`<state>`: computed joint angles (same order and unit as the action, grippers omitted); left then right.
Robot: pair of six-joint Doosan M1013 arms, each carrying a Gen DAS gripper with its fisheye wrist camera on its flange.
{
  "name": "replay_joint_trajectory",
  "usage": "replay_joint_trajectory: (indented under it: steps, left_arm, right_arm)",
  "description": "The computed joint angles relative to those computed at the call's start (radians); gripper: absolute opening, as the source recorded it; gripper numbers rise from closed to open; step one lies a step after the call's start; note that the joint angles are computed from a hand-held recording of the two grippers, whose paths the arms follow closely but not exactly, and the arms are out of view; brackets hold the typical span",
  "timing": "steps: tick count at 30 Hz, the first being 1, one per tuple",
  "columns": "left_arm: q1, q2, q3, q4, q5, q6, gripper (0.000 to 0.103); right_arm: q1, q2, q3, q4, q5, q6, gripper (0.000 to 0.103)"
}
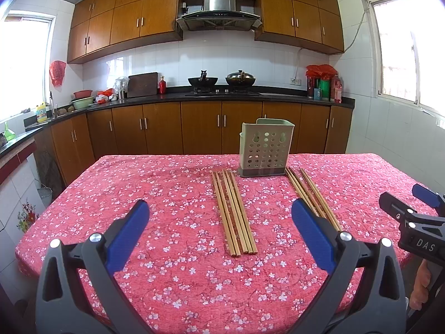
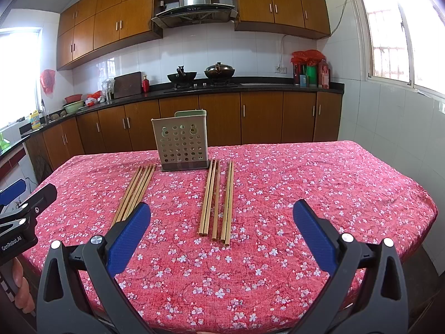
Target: Organize utensils
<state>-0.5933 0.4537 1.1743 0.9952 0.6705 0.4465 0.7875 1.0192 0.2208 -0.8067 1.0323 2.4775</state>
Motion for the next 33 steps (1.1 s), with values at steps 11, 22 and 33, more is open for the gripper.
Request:
replay_joint_trajectory:
  steps: [11,22,33]
  left_arm:
    - [0.001,-0.001,0.008,0.010,-0.002,-0.014,0.099]
    - [0.002,-0.001,0.008,0.010,-0.003,-0.014,0.099]
    - [0.001,-0.001,0.008,0.010,-0.002,-0.014,0.099]
  right_arm:
    - [0.000,-0.001,0.002,0.001,-0.001,0.001,0.101]
    - [0.000,-0.003,0.005,0.002,-0.001,0.003,0.101]
    - [0.000,-0.002,0.005,0.001,-0.001,0.003,0.101]
